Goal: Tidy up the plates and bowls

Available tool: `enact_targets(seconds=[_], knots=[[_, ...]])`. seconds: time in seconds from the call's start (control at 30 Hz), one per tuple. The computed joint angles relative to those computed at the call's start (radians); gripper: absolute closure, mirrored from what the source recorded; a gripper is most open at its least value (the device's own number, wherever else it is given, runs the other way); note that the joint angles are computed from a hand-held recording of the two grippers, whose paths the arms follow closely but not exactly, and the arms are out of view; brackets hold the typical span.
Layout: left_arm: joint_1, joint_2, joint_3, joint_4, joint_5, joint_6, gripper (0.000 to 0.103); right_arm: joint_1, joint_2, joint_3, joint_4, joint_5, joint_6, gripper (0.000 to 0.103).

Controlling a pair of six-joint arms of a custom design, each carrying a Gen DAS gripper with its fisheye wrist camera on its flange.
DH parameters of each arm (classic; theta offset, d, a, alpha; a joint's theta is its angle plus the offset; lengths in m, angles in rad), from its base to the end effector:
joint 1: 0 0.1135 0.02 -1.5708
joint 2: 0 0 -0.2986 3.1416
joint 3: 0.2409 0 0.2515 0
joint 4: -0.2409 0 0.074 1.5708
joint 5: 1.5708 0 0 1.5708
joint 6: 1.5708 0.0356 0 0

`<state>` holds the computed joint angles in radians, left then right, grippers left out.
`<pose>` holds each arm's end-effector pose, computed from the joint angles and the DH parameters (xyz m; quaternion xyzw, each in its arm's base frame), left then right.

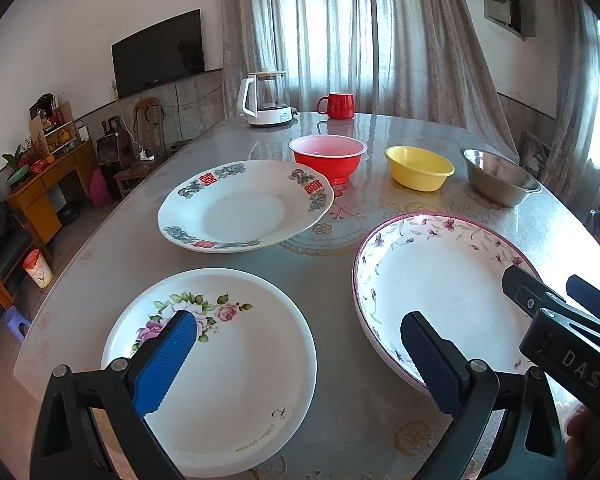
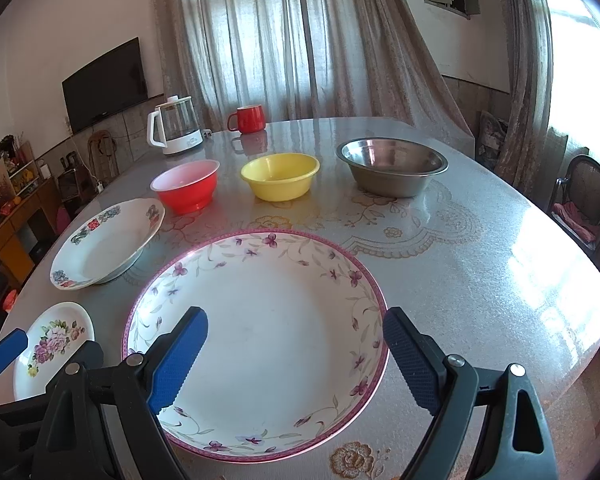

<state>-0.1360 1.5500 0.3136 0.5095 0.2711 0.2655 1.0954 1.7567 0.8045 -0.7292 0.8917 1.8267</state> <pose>0.2281 -0.0408 0.1290 0.2345 0.8747 -0.0968 0.4129 0.1414 0.2141 0.1470 0.2999 0.8498 -0.0967 0.4225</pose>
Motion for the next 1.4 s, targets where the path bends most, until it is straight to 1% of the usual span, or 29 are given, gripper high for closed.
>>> enact_targets(seconds=[0.07, 0.17, 0.3, 0.37, 0.43, 0.57, 0.63, 0.67, 0.73, 0.77, 0.83, 0.87, 0.97, 1.0, 1.03, 1.07, 1.1, 1.23, 1.4], knots=[[0.005, 0.005, 0.012, -0.025, 0.026, 0.009, 0.000, -0.005, -0.010, -0.015, 0.031, -0.007, -0.022, 0.012], [0.024, 0.011, 0.046, -0.097, 0.103, 0.028, 0.000, -0.011, -0.033, -0.043, 0.069, -0.009, -0.050, 0.012], [0.023, 0.017, 0.091, -0.178, 0.166, 0.038, 0.000, -0.014, -0.108, -0.116, 0.134, 0.004, -0.092, 0.012], [0.020, 0.022, 0.124, -0.230, 0.182, 0.038, 0.000, -0.019, -0.147, -0.155, 0.155, -0.001, -0.096, 0.012], [0.006, 0.032, 0.161, -0.280, 0.171, 0.041, 0.000, -0.025, -0.192, -0.205, 0.186, -0.016, -0.087, 0.012], [-0.002, 0.064, 0.224, -0.346, 0.214, 0.054, 0.002, -0.032, -0.277, -0.297, 0.233, -0.048, -0.058, 0.012], [-0.006, 0.078, 0.252, -0.372, 0.232, 0.063, 0.011, -0.032, -0.296, -0.321, 0.237, -0.058, -0.049, 0.017], [-0.010, 0.090, 0.275, -0.402, 0.236, 0.071, 0.011, -0.035, -0.304, -0.333, 0.245, -0.066, -0.054, 0.020], [-0.021, 0.114, 0.314, -0.453, 0.247, 0.097, 0.012, -0.049, -0.314, -0.354, 0.282, -0.089, -0.089, 0.033], [-0.029, 0.124, 0.328, -0.472, 0.247, 0.111, 0.013, -0.058, -0.316, -0.362, 0.300, -0.101, -0.111, 0.035], [-0.039, 0.148, 0.362, -0.518, 0.260, 0.141, 0.018, -0.082, -0.305, -0.374, 0.353, -0.129, -0.167, 0.044], [-0.041, 0.160, 0.377, -0.536, 0.265, 0.145, 0.019, -0.093, -0.299, -0.379, 0.376, -0.141, -0.188, 0.047], [-0.052, 0.198, 0.417, -0.562, 0.262, 0.143, 0.033, -0.113, -0.281, -0.389, 0.430, -0.161, -0.239, 0.058], [-0.057, 0.213, 0.432, -0.569, 0.253, 0.140, 0.044, -0.118, -0.277, -0.391, 0.442, -0.165, -0.254, 0.063], [-0.061, 0.227, 0.450, -0.586, 0.247, 0.143, 0.056, -0.123, -0.274, -0.394, 0.458, -0.170, -0.269, 0.065], [-0.064, 0.242, 0.469, -0.606, 0.246, 0.152, 0.061, -0.131, -0.269, -0.399, 0.477, -0.176, -0.285, 0.065], [-0.066, 0.254, 0.482, -0.615, 0.239, 0.155, 0.062, -0.136, -0.267, -0.406, 0.495, -0.183, -0.295, 0.065], [-0.066, 0.288, 0.528, -0.667, 0.245, 0.175, 0.063, -0.167, -0.267, -0.451, 0.595, -0.236, -0.326, 0.065], [-0.071, 0.309, 0.551, -0.680, 0.254, 0.202, 0.063, -0.173, -0.272, -0.463, 0.623, -0.230, -0.355, 0.065]])
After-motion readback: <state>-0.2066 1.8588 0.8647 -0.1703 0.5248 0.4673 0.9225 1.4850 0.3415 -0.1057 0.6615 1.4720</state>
